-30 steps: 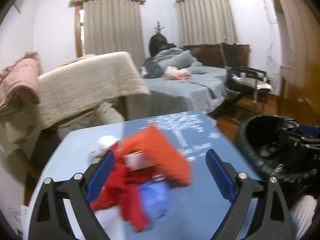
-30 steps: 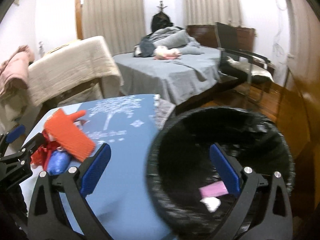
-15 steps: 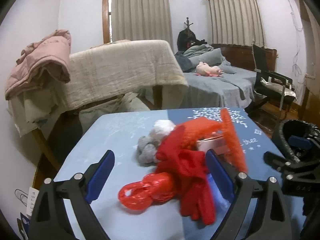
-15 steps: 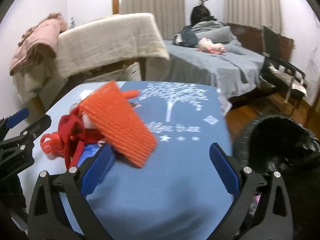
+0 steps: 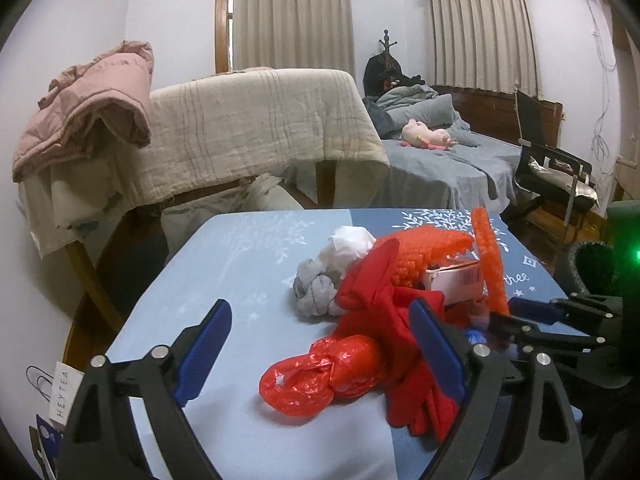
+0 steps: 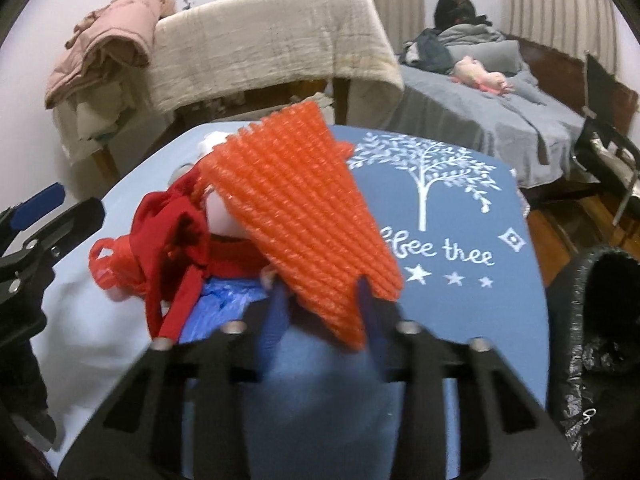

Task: Collect trash
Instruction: 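Grasp the orange mesh net with the right gripper, then grasp the red glove with the left gripper while the right holds the orange net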

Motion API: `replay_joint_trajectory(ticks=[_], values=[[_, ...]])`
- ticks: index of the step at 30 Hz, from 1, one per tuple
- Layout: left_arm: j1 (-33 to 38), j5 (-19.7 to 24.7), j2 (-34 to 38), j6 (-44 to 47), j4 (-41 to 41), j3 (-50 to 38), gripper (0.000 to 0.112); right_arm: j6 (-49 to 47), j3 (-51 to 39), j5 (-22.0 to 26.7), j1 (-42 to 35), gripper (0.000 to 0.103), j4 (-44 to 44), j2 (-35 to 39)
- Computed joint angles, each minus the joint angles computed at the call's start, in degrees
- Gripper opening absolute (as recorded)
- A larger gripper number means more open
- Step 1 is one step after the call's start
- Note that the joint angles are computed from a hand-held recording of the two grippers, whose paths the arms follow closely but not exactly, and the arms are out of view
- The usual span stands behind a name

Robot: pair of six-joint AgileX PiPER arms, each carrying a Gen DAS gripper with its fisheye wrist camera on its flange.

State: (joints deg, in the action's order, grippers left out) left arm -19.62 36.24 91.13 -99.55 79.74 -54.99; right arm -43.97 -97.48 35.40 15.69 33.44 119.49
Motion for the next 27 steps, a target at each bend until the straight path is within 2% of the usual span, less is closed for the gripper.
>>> replay_joint_trajectory(ticks=[3, 6, 16, 27], values=[[-0.3, -0.1, 0.3, 0.3, -0.3, -0.3, 0.088, -2.2, 1.8, -0.1, -0.4, 0.014, 1.5, -1.5], [-0.8, -0.2, 0.5, 0.4, -0.2, -0.5, 0.087, -3.9, 3.7, -0.4, -1.4, 0.012, 3.8, -3.2], [-3.0, -0.8, 1.9, 0.4, -0.4, -1.8, 0.083, -3.3, 7.5, 0.7, -5.4, 0.012, 4.9, -7.4], [0.5, -5.6, 6.2, 3.2, -3.1, -6.1, 0.060, -1.9, 6.8, 0.9, -6.3, 0.012, 4.0, -6.8]])
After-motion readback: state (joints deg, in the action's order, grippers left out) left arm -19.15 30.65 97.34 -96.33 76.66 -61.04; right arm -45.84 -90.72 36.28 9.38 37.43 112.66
